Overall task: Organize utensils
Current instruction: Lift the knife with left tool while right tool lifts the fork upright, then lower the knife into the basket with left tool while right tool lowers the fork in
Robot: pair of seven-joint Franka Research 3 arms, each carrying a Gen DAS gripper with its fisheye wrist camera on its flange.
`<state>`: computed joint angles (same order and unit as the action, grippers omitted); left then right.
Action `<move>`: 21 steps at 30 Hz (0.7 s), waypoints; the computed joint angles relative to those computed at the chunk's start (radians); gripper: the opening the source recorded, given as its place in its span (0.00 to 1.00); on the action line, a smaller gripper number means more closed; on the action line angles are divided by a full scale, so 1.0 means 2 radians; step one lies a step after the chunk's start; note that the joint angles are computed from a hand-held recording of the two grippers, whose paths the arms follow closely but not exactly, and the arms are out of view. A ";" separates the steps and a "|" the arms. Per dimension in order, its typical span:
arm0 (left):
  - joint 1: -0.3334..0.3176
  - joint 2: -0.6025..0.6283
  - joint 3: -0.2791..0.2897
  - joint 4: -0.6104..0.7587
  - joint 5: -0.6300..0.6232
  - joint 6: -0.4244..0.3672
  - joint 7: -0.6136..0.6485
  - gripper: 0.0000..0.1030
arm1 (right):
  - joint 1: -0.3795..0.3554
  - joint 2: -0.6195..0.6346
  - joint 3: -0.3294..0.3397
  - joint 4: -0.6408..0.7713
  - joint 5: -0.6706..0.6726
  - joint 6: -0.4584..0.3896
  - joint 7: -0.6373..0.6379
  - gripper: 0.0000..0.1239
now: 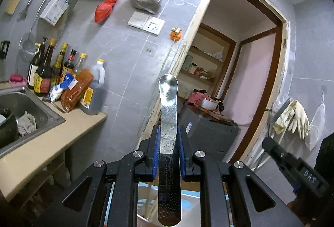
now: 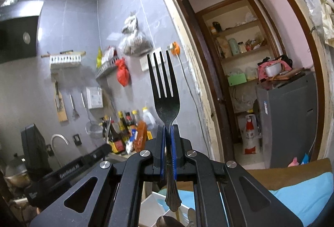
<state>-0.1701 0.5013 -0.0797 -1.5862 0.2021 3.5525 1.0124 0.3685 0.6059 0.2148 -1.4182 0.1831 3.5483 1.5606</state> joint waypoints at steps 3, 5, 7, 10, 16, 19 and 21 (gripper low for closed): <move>0.003 0.011 -0.001 0.007 -0.003 0.004 -0.006 0.13 | 0.014 0.009 -0.013 0.009 0.014 -0.011 -0.009 0.03; -0.003 0.019 0.006 0.013 -0.013 0.007 -0.003 0.13 | 0.026 0.015 -0.025 0.016 0.028 -0.016 -0.019 0.03; -0.012 0.027 0.014 0.022 -0.022 0.004 0.004 0.13 | 0.034 0.019 -0.034 0.018 0.039 -0.021 -0.028 0.03; -0.021 0.035 0.021 0.030 -0.031 0.005 0.014 0.13 | 0.044 0.022 -0.044 0.021 0.057 -0.028 -0.040 0.03; -0.067 0.042 0.065 0.035 -0.085 -0.006 0.057 0.13 | 0.060 0.029 -0.062 0.030 0.090 -0.037 -0.055 0.03; -0.090 0.046 0.086 0.038 -0.113 -0.011 0.083 0.13 | 0.069 0.030 -0.072 0.031 0.103 -0.042 -0.063 0.03; -0.101 0.048 0.097 0.039 -0.129 -0.011 0.097 0.13 | 0.073 0.031 -0.076 0.031 0.110 -0.044 -0.068 0.03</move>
